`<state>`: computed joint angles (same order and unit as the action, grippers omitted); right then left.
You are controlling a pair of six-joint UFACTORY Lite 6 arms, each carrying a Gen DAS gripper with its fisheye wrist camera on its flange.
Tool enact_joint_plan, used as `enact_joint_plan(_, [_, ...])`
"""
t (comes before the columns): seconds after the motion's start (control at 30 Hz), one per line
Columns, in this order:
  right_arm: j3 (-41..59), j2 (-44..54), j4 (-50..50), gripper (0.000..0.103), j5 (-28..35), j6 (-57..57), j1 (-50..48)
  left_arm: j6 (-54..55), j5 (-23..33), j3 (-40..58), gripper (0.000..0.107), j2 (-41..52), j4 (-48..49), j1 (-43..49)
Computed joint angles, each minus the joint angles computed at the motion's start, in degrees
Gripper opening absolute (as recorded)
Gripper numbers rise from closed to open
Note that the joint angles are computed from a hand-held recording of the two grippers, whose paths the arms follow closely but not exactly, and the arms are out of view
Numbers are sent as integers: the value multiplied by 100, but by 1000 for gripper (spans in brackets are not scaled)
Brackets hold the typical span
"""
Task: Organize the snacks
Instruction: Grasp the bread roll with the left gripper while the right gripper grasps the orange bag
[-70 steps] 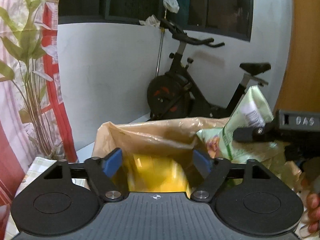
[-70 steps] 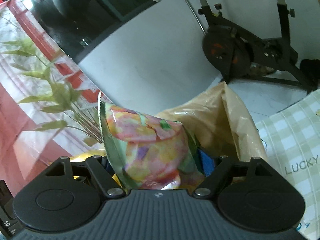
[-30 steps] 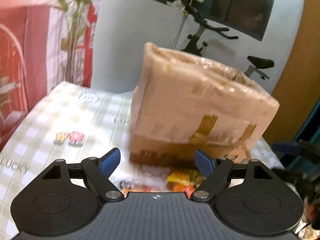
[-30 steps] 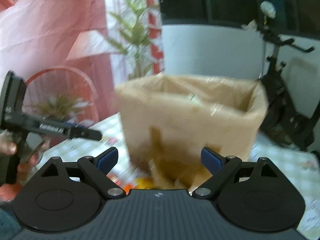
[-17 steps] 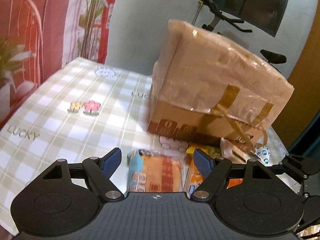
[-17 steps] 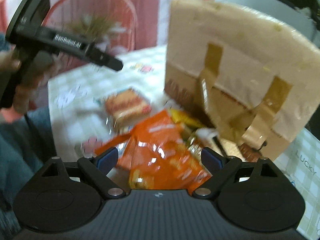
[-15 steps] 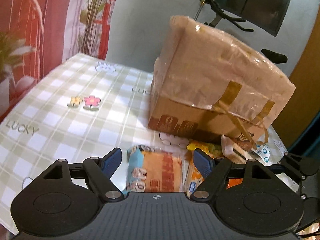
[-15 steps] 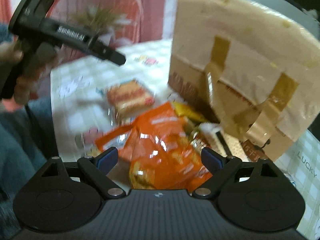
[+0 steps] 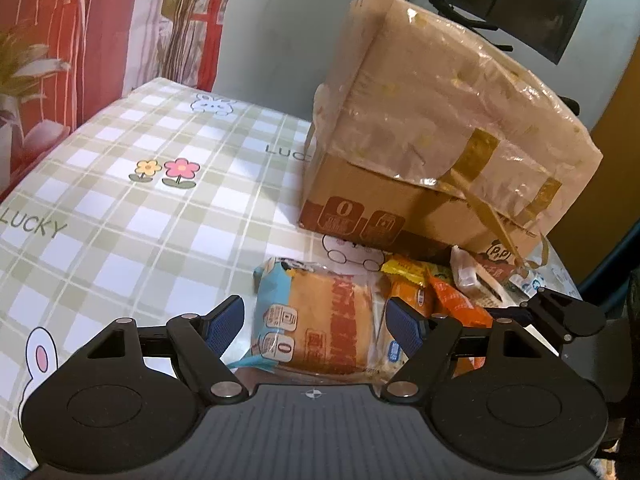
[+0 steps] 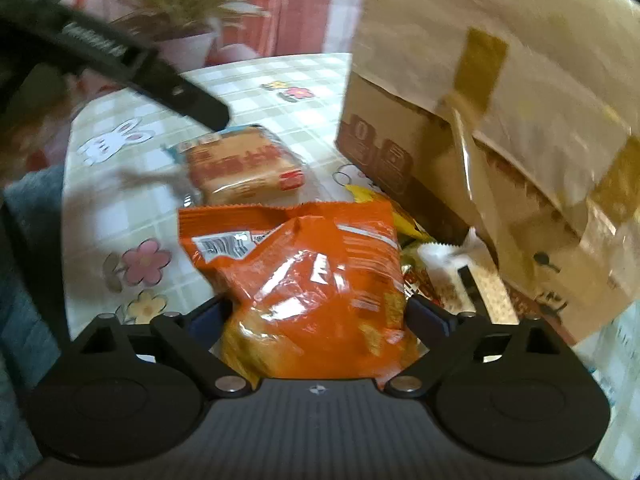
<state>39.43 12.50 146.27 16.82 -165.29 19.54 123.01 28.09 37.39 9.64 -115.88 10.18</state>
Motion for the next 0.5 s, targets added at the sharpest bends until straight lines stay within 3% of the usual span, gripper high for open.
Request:
enact_joint_plan(0.13, [-36,84,279,96,248,222,-62,155,7,14,79,119,-143,-41])
enact_joint_plan(0.37, [-524,-412,-512,74,879,1788,-421,752,-265,240,80,499,-722,-378])
enact_joint_plan(0.5, [-837,-849,-437,71,899,1906,-489,1539,-498,499,81,867,-1412,-700])
